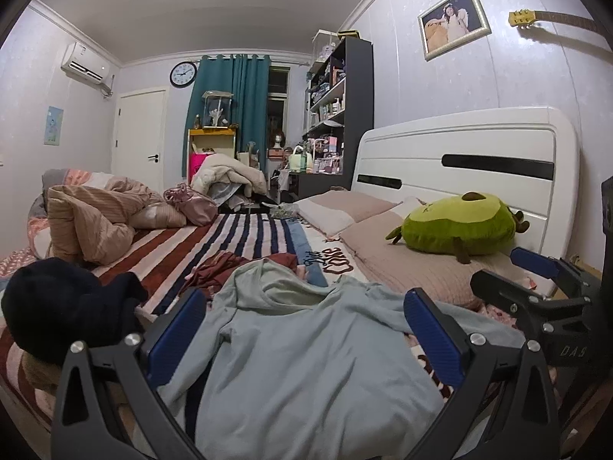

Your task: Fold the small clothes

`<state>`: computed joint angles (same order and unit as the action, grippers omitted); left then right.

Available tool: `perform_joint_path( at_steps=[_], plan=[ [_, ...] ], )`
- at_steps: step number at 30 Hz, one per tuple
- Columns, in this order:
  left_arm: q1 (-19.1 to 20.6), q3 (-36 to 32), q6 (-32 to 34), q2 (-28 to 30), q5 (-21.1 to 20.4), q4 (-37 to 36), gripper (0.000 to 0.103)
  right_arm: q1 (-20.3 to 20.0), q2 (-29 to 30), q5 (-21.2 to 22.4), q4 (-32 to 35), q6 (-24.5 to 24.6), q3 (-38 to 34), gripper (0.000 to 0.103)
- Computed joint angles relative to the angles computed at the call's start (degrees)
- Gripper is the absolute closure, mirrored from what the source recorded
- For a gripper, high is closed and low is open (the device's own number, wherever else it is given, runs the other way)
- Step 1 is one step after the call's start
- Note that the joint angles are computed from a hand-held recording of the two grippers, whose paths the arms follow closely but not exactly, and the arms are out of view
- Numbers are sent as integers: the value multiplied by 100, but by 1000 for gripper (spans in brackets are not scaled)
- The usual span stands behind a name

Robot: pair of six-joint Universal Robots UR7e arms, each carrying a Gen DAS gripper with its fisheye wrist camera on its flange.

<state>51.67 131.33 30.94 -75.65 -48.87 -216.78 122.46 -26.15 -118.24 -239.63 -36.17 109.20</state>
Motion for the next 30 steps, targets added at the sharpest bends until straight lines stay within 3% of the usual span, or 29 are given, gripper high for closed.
perform_joint_path(
  at_steps=[6, 12, 17, 21, 25, 28, 30],
  plan=[
    [408, 19, -512, -382, -337, 773, 1, -173, -79, 443, 323, 396, 45, 0],
    [1349, 18, -938, -646, -792, 1376, 2, -580, 169, 929, 376, 348, 10, 0],
    [2247, -154, -1238, -582, -1283, 1911, 28, -795, 440, 924, 409, 320, -123, 0],
    [2608, -253, -1185, -353, -1075, 1845, 30, -855, 530, 790, 699, 317, -234, 0],
    [2909, -433, -1207, -222, -1100, 1960, 42, -846, 610, 645, 1015, 359, -422, 0],
    [3144, -560, -1249, -150, -1191, 2092, 43, -837, 666, 588, 1277, 399, -572, 0],
    [3254, -645, -1314, -89, -1268, 2198, 55, -809, 722, 535, 1384, 387, -678, 0]
  ],
)
